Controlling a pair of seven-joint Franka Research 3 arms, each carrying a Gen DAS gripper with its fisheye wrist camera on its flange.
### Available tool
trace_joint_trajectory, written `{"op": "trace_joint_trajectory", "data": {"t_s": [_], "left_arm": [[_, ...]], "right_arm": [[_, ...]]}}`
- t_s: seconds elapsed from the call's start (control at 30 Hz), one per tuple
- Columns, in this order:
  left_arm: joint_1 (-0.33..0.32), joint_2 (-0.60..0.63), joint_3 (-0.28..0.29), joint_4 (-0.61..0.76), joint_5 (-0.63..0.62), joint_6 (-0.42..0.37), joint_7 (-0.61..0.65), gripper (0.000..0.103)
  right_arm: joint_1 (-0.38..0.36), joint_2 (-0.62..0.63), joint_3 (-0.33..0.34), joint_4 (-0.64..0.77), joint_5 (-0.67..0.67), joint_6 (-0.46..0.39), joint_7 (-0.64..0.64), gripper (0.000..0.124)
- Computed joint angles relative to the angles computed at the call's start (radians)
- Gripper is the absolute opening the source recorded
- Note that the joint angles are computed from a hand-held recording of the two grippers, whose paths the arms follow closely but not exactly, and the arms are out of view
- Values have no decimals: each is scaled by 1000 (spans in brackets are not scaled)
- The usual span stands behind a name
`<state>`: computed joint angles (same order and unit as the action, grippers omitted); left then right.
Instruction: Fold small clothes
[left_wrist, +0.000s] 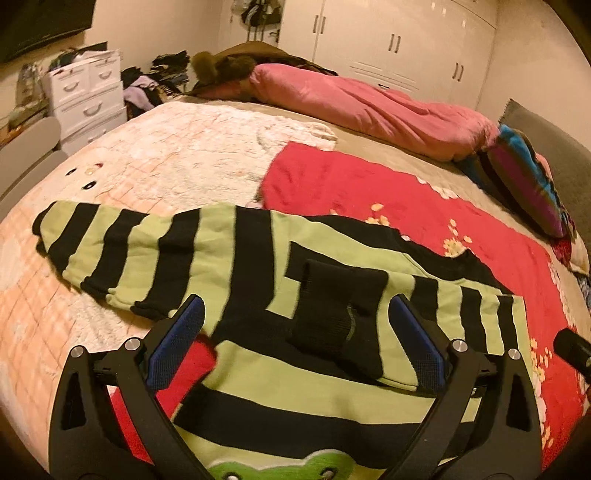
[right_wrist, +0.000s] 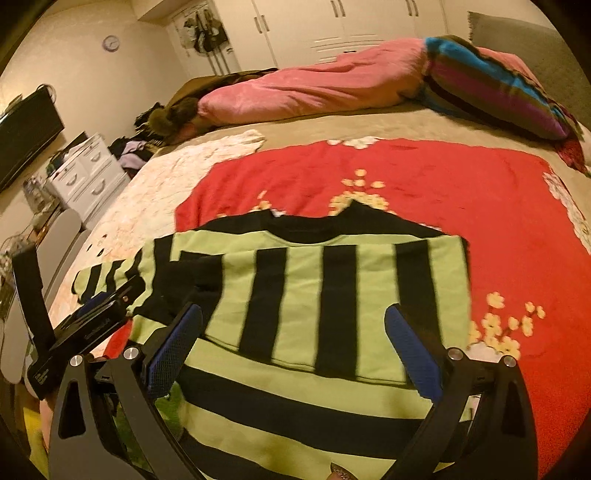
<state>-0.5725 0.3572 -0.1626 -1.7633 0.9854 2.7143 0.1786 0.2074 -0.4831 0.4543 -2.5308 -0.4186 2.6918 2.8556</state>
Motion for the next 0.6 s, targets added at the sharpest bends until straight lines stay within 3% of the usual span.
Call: {"op": "trace_joint_trajectory", "data": {"t_s": [0.27,0.6], "left_arm": [[19,-44,21,-44,76,-57,-114,93],[119,-97,17,-147,55,-35,-253,93]], "right_arm": [[13,152,17,138,-97,3,3,99],[118,337,-52,299,-229,-10,16,99]]}}
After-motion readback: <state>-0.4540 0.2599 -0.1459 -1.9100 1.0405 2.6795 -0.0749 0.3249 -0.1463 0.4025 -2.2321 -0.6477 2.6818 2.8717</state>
